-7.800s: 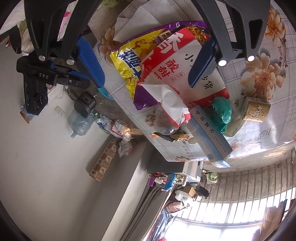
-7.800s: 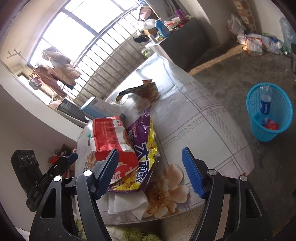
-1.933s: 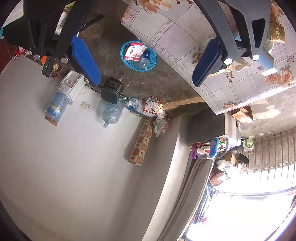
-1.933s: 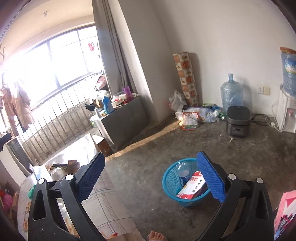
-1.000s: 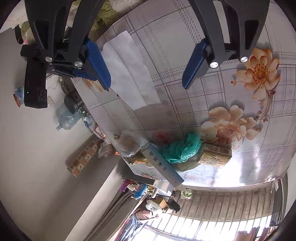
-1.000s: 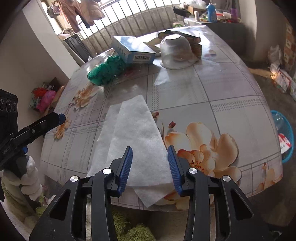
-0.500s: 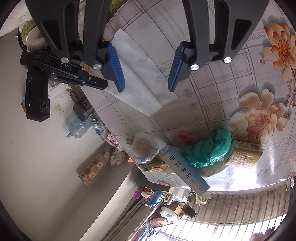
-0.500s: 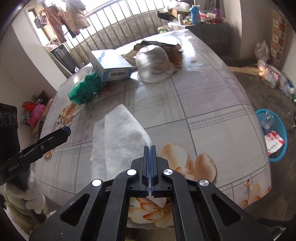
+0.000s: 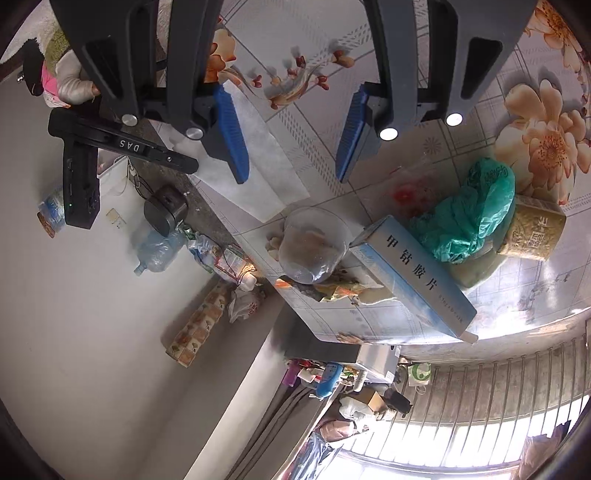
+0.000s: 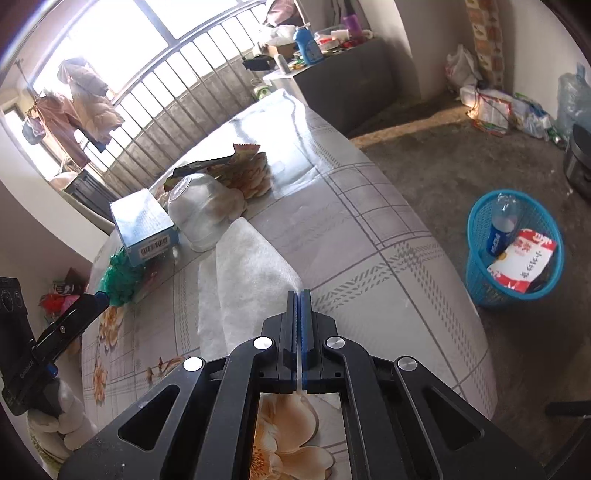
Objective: Collect trash
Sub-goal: 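Close the right tool on the white tissue, then close the left tool around the clear plastic dome lid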
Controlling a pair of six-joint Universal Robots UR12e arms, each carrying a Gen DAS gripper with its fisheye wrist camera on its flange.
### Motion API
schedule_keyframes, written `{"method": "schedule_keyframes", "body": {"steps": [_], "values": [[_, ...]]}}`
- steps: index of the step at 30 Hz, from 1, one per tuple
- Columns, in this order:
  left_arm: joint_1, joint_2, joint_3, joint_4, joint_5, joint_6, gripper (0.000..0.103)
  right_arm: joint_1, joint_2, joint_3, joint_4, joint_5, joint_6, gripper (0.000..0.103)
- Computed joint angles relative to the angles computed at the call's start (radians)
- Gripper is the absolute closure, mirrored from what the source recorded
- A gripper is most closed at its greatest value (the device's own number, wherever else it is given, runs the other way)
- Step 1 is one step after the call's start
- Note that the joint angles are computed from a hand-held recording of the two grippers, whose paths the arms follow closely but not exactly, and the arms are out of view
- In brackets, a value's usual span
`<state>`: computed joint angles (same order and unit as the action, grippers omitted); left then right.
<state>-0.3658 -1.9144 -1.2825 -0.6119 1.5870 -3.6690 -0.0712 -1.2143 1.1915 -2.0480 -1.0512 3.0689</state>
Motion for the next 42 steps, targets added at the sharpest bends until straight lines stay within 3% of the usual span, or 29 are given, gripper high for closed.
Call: {"method": "schedule_keyframes", "body": {"steps": [5, 9, 15, 26, 32, 37, 42], "values": [[0.001, -0.070, 0.114, -0.041, 0.042, 0.059, 0.055, -0.006, 0.027, -0.022, -0.058, 0.000, 0.083, 0.103], [0.002, -0.132, 0.213, -0.101, 0.079, 0.108, 0.045, -0.011, 0.049, -0.038, -0.099, -0.002, 0.144, 0.103], [0.002, -0.228, 0.369, -0.253, 0.121, 0.147, 0.038, -0.026, 0.068, -0.048, -0.154, -0.008, 0.231, 0.103], [-0.003, -0.327, 0.530, -0.430, 0.193, 0.132, 0.038, -0.036, 0.074, -0.040, -0.133, 0.047, 0.232, 0.103], [-0.012, -0.344, 0.554, -0.450, 0.229, 0.157, 0.040, -0.043, 0.065, -0.032, -0.132, 0.069, 0.223, 0.103], [-0.026, -0.323, 0.526, -0.454, 0.181, 0.210, 0.040, -0.052, 0.057, -0.025, -0.111, 0.092, 0.210, 0.103], [-0.041, -0.264, 0.432, -0.411, 0.095, 0.229, 0.040, -0.066, 0.031, 0.006, -0.070, 0.126, 0.185, 0.103]]}}
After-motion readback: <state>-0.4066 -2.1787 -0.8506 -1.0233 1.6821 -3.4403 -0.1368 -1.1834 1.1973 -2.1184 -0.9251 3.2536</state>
